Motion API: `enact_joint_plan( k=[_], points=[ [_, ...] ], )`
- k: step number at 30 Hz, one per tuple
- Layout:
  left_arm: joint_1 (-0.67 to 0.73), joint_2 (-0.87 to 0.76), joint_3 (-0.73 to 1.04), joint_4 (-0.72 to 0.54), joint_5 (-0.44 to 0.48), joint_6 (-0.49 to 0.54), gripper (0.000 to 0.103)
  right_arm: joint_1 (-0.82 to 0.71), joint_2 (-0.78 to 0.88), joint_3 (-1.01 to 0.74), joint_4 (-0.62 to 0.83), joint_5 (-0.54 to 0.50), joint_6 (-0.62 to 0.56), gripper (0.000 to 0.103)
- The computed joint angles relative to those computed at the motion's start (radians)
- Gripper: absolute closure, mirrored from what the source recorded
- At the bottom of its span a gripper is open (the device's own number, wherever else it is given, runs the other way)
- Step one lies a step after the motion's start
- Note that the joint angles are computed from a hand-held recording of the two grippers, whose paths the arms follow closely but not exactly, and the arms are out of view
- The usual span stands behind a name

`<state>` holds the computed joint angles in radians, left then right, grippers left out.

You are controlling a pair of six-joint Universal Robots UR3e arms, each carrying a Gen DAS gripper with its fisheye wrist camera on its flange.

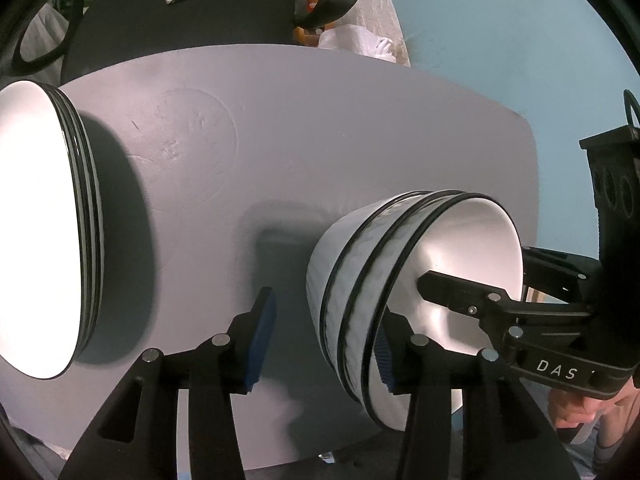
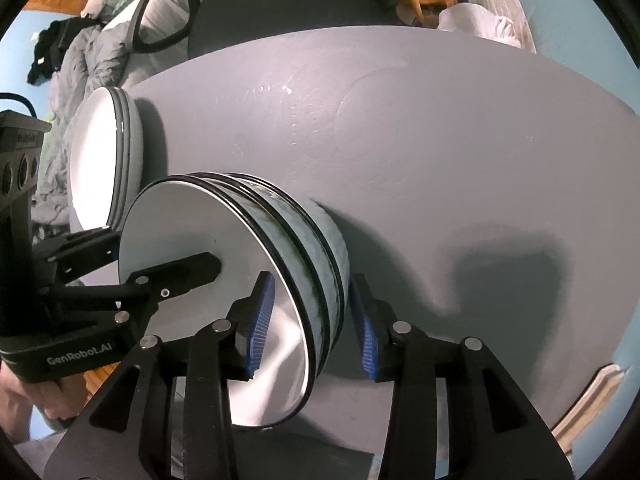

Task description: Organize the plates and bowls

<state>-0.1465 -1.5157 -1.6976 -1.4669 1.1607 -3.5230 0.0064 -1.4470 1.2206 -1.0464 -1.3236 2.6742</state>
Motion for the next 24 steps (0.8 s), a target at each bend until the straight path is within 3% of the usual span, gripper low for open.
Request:
enact_joint_plan(
  k=[10,14,19,24],
  points=[
    [0.028,0.033,-0.066,0.035,-0.052,-0.030,0.062,0.000,-0.020,0.029,-0.013,0.003,0.023,0.064],
    [0.042,0.039,-0.100,0.061,-0.088,-0.066,0.056,-0.004,-0.058,0.075,-0.046,0.006,0.028,0.064],
    [0.023,0.069,-0.122,0.072,-0.065,-0.080,0.048,-0.004,-0.078,0.095,-0.064,0.006,0.022,0.064],
    [-0.012,0.048,-0.098,0.101,-0.044,-0.096,0.052,-0.032,-0.064,0.090,-0.025,0.023,0.022,0.064]
  ],
)
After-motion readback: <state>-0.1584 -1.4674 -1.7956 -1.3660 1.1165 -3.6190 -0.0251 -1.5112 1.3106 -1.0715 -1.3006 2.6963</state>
